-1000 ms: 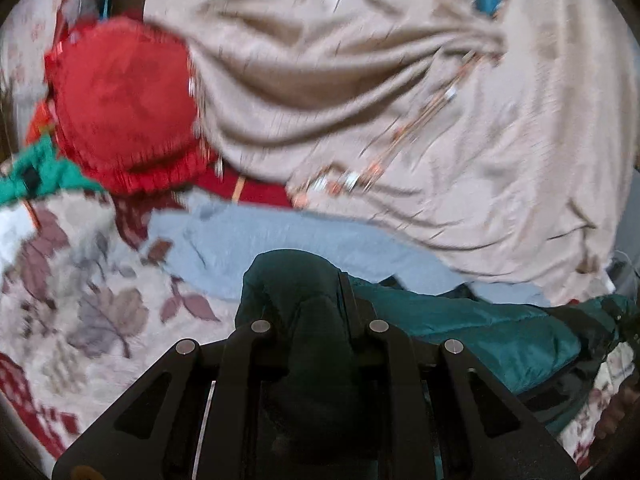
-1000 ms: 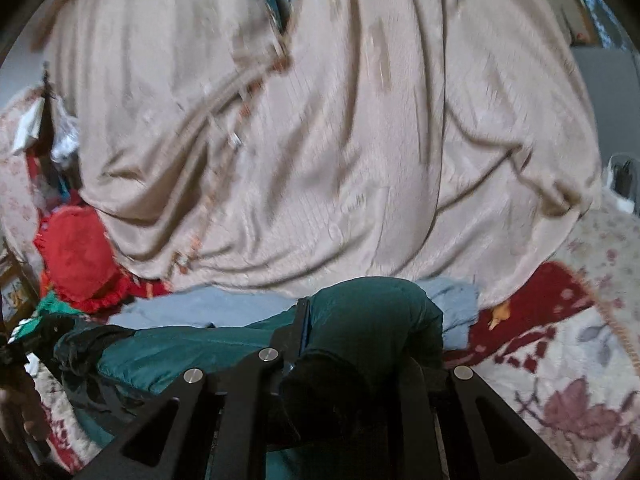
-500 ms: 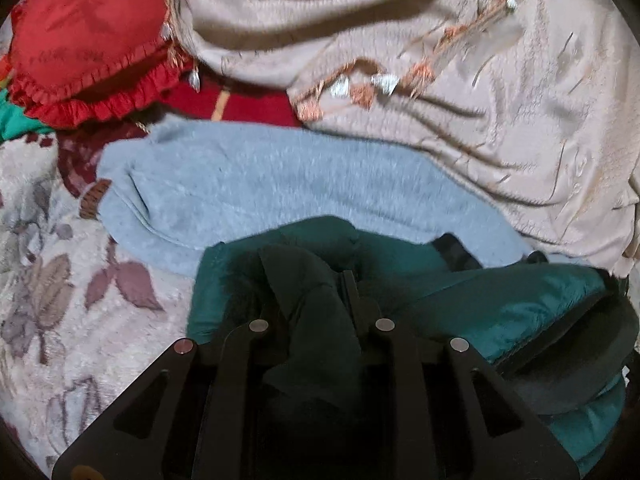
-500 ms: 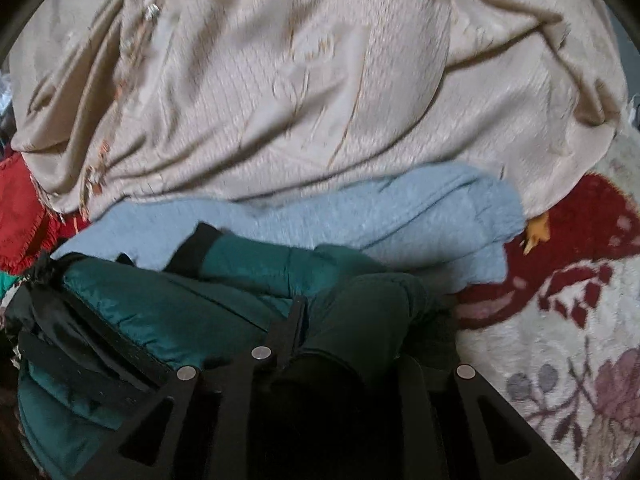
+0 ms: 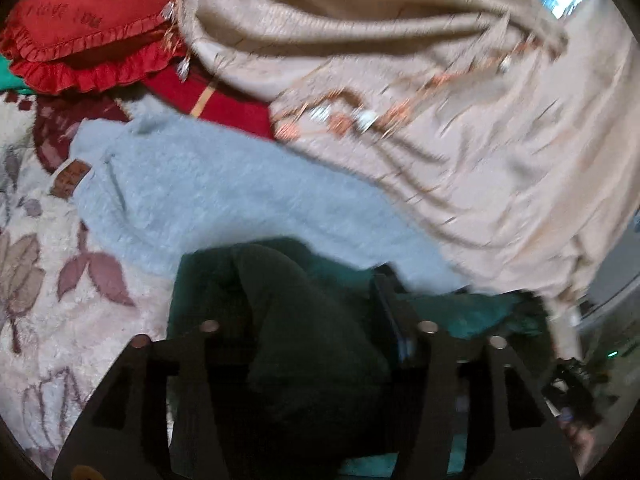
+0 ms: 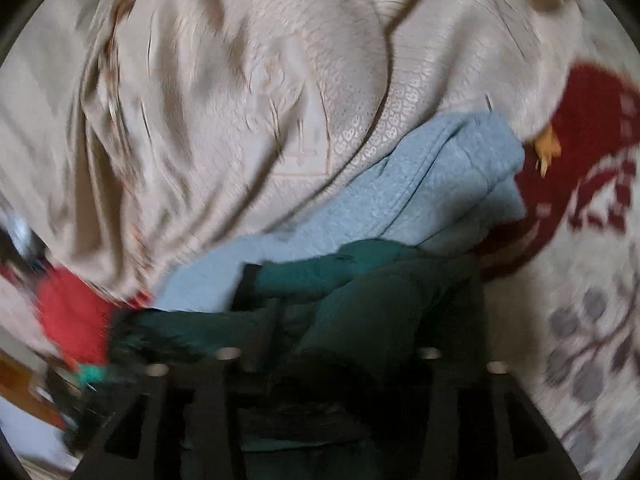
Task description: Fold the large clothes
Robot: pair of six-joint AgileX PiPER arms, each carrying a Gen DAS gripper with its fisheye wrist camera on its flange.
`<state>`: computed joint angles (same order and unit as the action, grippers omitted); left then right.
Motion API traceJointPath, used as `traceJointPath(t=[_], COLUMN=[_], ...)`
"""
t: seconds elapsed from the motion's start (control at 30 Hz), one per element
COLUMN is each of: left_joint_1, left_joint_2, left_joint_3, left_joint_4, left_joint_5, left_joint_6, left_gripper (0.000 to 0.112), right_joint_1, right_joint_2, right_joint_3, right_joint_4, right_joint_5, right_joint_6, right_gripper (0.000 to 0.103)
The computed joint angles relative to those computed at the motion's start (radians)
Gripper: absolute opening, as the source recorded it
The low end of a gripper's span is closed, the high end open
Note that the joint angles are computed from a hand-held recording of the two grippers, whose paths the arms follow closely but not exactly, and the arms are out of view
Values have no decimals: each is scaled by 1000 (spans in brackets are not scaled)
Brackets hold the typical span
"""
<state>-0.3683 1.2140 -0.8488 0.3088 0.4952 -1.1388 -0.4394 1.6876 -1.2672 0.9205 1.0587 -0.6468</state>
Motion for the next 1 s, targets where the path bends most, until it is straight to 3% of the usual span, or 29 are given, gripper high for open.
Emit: traceJointPath(t=[0.03, 0.1, 0.27, 0.33, 0.43, 0.53, 0.73, 0.83, 0.93, 1.0], left_joint_1=[5, -5, -101, -159, -205, -206, -210, -164, -127, -147], left_joint_2=[-17, -45, -99, -119, -117, -74, 226, 339, 412, 436], left_joint_3=[6, 11, 18, 20, 11, -23, -274, -325, -330, -322], left_joint_4=[-2, 54, 391, 542, 616, 568, 425, 319, 246, 300], left_joint_5=[-16, -29, 39, 99, 148, 123, 299, 351, 340, 343], left_joint_6=[8, -42, -359, -493, -539, -462, -151, -45, 14, -40], left_gripper=[61, 64, 68, 70, 70, 70, 70, 70, 71, 72], right_joint_1=[-8, -10, 11, 67, 158, 259, 374, 373, 346, 327], right_joint_2=[-17, -57, -183, -220, -225, -162, 60, 114, 156, 196], right_joint_3=[12, 28, 101, 110, 94, 2, -170, -175, -189, -212], right_joint_4=[18, 47, 119, 57, -70, -235, -538, -585, -553, -531], right_joint_5=[-3, -6, -84, -147, -225, -232, -169, -193, -193, -175], right_joint_6=[-8, -30, -174, -199, -167, -80, 144, 135, 85, 79], right_gripper=[75, 75, 75, 75, 75, 75, 75, 77, 86, 89])
